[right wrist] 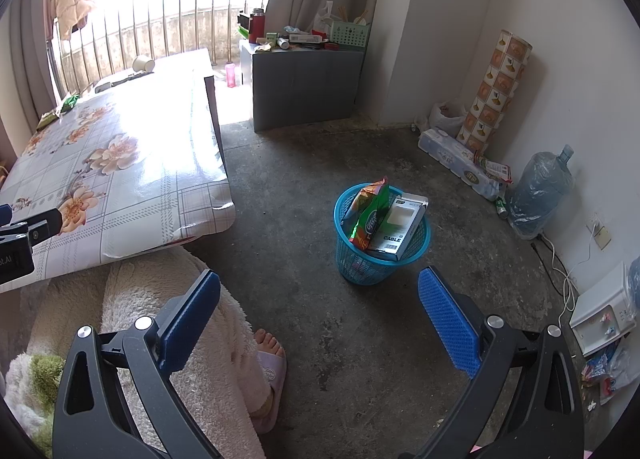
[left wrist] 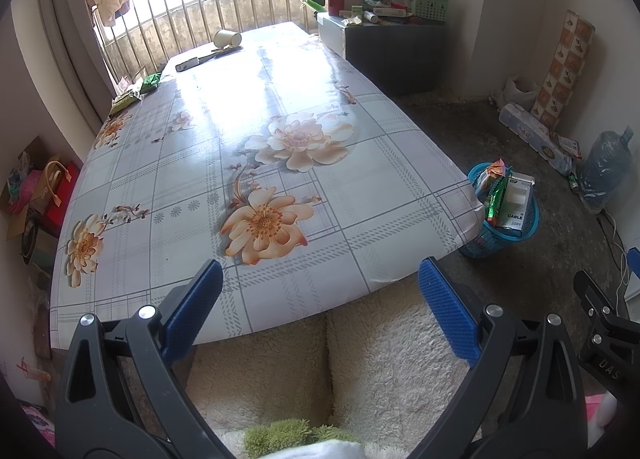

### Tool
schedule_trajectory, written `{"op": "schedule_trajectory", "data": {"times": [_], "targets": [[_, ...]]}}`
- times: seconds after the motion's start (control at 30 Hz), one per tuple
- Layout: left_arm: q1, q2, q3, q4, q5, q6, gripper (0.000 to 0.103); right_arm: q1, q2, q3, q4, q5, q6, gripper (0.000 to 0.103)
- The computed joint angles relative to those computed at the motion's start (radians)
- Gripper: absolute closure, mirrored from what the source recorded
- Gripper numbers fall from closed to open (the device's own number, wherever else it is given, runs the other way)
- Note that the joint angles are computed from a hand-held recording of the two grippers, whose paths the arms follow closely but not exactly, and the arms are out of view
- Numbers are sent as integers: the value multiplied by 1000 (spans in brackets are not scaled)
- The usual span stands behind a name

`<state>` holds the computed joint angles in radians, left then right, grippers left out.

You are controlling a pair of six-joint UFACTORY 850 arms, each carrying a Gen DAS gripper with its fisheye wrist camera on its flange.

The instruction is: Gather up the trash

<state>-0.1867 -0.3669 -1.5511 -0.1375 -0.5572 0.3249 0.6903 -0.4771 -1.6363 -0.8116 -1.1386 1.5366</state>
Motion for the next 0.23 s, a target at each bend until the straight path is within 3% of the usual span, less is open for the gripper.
{"op": "schedule_trajectory", "data": {"times": [0.23], "targets": [[-3,2,0,-11,-2,6,9,0,0,0,0,0,0,7]]}}
